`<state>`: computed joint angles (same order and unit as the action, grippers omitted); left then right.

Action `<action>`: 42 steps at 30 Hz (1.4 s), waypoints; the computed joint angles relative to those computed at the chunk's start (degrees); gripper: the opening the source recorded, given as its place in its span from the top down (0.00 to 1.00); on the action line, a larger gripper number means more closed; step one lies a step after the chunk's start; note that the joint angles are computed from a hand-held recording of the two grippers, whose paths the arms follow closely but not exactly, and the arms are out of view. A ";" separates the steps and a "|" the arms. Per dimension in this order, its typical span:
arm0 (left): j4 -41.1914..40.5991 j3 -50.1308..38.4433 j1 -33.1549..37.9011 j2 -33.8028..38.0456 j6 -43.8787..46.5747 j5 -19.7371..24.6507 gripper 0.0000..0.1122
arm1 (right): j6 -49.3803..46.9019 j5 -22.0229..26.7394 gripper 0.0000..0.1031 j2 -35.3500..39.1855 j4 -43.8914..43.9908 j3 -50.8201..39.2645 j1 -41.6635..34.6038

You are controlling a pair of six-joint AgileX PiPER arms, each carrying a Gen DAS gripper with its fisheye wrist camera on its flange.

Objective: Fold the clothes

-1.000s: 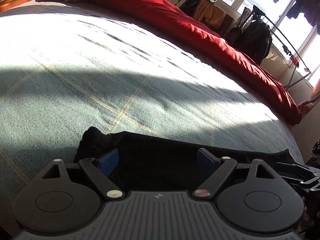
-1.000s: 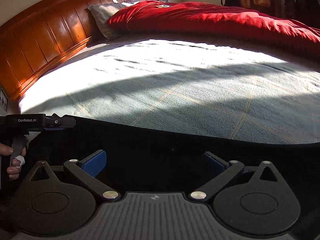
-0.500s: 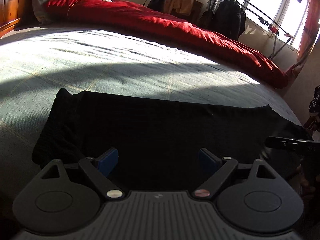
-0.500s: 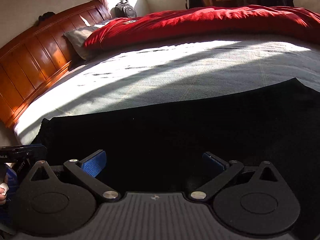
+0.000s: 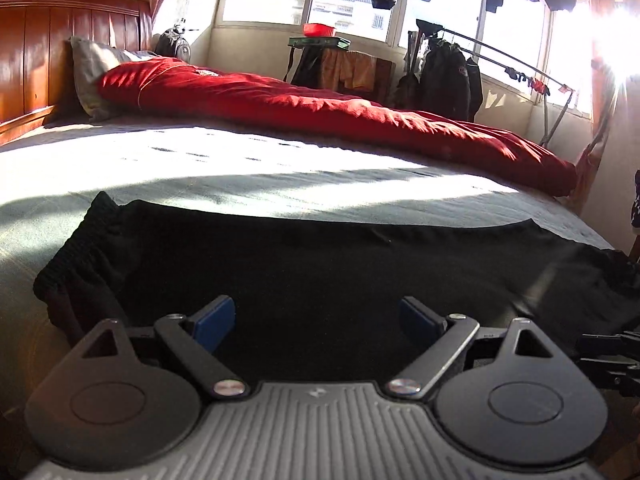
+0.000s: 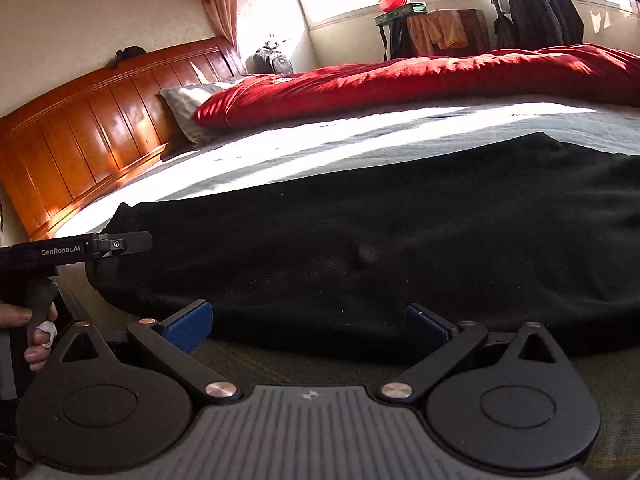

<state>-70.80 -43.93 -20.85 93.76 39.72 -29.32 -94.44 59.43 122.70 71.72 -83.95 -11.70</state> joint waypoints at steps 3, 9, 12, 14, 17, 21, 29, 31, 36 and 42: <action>-1.74 -0.12 0.90 1.23 -2.09 2.76 0.19 | -4.29 -0.35 0.00 -2.66 1.66 4.94 -1.86; -3.15 3.58 -3.53 -1.47 -1.72 -1.84 0.19 | -11.71 -0.51 0.00 -5.97 4.50 11.38 -4.79; -6.92 2.03 -5.98 -0.50 5.45 -5.65 0.16 | -15.82 -1.50 0.00 -5.99 8.43 10.92 -3.85; -13.80 -0.23 -5.58 0.91 12.90 -4.33 0.15 | -16.82 -4.99 0.00 -5.62 11.03 9.58 -1.96; -16.93 -0.15 -5.18 2.07 14.03 -2.41 0.15 | -14.83 -12.10 0.00 -3.47 12.52 4.76 2.20; -14.29 2.70 -5.88 0.66 10.48 -2.71 0.15 | -7.25 -20.42 0.00 1.43 7.02 -2.53 6.49; -7.52 1.42 -6.42 -0.39 6.80 -3.67 0.15 | -15.38 -18.67 0.00 0.29 11.27 4.33 3.59; -10.66 -2.03 -5.50 2.65 11.07 -2.39 0.15 | -13.34 -17.27 0.00 0.72 10.10 2.38 3.29; -13.95 -5.05 -4.68 7.40 14.36 -0.99 0.14 | -4.66 -18.50 0.00 3.55 3.46 -4.47 4.98; -16.56 -4.40 -4.51 4.92 16.31 -0.72 0.13 | 3.54 -6.60 0.00 7.58 -0.89 -13.44 0.49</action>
<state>-87.36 -48.33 -25.36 98.67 56.03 -30.04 -90.90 52.83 130.28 70.83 -97.39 -11.20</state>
